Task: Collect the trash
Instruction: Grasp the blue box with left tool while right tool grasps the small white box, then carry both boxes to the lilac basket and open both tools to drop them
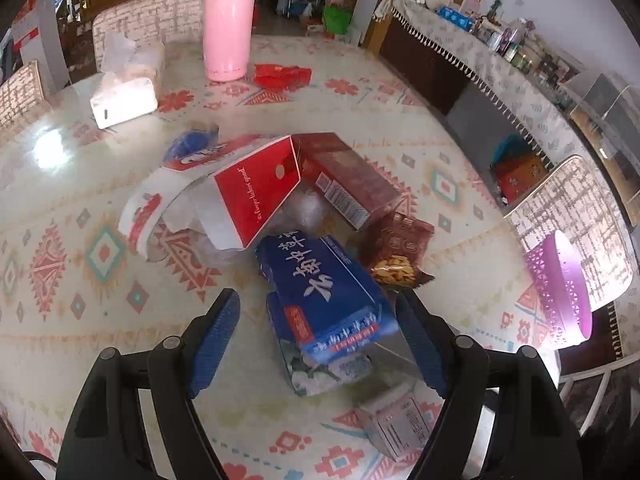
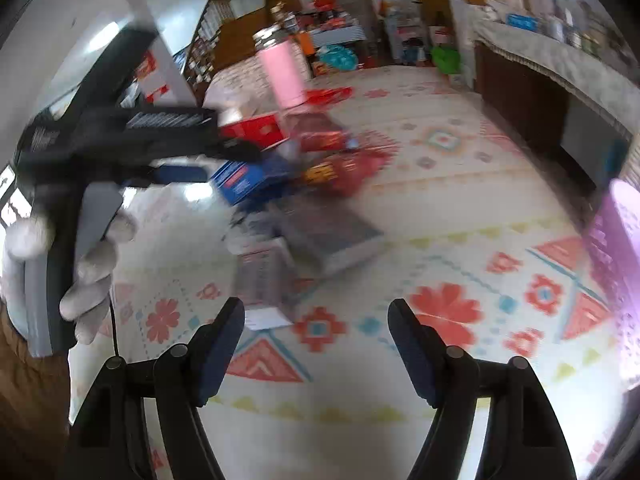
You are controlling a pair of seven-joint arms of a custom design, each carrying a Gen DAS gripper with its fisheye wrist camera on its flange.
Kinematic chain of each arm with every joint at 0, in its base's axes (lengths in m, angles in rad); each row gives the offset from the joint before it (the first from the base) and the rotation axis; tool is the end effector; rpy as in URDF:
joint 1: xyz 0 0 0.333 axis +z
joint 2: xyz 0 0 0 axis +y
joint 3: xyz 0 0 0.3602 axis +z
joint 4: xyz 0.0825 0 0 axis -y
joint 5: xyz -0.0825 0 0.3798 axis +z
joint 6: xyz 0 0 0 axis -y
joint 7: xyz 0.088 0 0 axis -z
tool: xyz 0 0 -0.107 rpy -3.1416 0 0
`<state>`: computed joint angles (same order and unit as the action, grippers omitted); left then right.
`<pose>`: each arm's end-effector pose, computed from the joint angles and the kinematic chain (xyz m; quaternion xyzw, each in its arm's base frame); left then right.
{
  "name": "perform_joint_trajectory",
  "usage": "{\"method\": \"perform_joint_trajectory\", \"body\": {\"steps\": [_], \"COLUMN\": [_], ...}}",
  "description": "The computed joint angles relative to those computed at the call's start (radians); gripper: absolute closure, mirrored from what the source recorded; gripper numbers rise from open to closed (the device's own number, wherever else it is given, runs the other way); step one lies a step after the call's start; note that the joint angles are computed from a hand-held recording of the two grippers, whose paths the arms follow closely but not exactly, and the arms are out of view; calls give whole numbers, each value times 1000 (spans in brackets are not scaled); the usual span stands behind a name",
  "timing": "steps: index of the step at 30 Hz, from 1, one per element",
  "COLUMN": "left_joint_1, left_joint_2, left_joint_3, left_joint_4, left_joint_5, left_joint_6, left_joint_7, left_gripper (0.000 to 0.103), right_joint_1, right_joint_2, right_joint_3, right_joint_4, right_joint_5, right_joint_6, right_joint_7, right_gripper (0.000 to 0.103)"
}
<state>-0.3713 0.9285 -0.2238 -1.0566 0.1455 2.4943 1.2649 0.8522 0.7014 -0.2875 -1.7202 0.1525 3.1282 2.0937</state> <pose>0.7432 -0.4070 0.3647 -0.5937 0.7610 -0.2523 0.0694 0.6109 0.4252 0.3169 -0.6669 0.6501 -0.1310 0.3398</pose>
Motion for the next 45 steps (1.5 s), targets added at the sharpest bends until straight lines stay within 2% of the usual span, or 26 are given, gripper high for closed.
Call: {"method": "perform_joint_trajectory", "body": {"steps": [3, 6, 7, 8, 9, 11, 13, 14, 16, 18, 19, 20, 21, 22, 23, 27, 29, 30, 33, 35, 38, 45], "left_joint_1": [-2, -10, -7, 3, 9, 25, 39, 44, 54, 64, 71, 76, 78, 77, 73, 27, 11, 2, -55, -84, -77, -77], "left_joint_2": [46, 69, 65, 63, 57, 5, -33, -54, -99, -148, -171, -194, -216, -231, -250, -308, -331, -343, -379, -396, -412, -406], "left_joint_3": [-12, -4, -9, -23, -29, -33, -38, -37, -36, -36, -39, -39, -36, -31, -21, 40, 59, 70, 136, 167, 149, 94], "left_joint_4": [73, 107, 95, 83, 71, -35, -106, -145, -222, -304, -343, -381, -419, -441, -472, -552, -582, -598, -643, -663, -681, -658], "left_joint_5": [-17, -28, -34, -46, -55, -63, -68, -67, -62, -50, -45, -41, -34, -25, -11, 74, 117, 139, 233, 292, 334, 363], "left_joint_6": [-57, -92, -86, -77, -77, 11, 66, 94, 149, 211, 238, 262, 287, 303, 327, 386, 407, 419, 458, 476, 489, 473], "left_joint_7": [19, 9, 13, 27, 32, 29, 25, 17, 3, -6, -10, -18, -30, -41, -56, -132, -159, -174, -243, -284, -296, -278], "left_gripper": [24, 24, 30, 53, 55, 56, 56, 56, 56, 56, 56, 55, 55, 55, 55, 55, 55, 55, 55, 55, 55, 55], "right_joint_1": [4, -3, 2, 8, 18, 17, -27, -30, -1, 0, -7, -10, 1, 21, 43, 33, 44, 37, 14, 21, 57, 219], "right_joint_2": [57, 94, 103, 110, 117, 121, 115, 114, 121, 121, 119, 117, 115, 120, 125, 151, 170, 172, 140, 109, 54, -46], "right_joint_3": [-14, -14, -24, -33, -46, -44, 18, 25, -12, -13, -3, 3, -8, -34, -61, -49, -68, -61, -30, -36, -74, -251], "right_joint_4": [87, 148, 164, 176, 185, 186, 187, 191, 202, 202, 201, 199, 191, 188, 187, 243, 274, 286, 228, 170, 64, -179], "right_joint_5": [-13, -35, -46, -60, -72, -91, -93, -85, -95, -94, -92, -89, -88, -89, -92, -113, -132, -140, -145, -137, -107, 20], "right_joint_6": [-55, -69, -77, -84, -85, -64, -33, -34, -52, -54, -56, -62, -60, -52, -48, -83, -127, -156, -99, -50, 22, 172], "right_joint_7": [15, 29, 36, 42, 52, 57, 16, -1, 4, 3, -1, 0, 10, 26, 41, 29, 45, 52, 83, 94, 94, 85], "right_gripper": [24, 24, 24, 24, 27, 37, 65, 67, 68, 67, 61, 53, 33, 25, 25, 26, 42, 66, 66, 66, 66, 66]}}
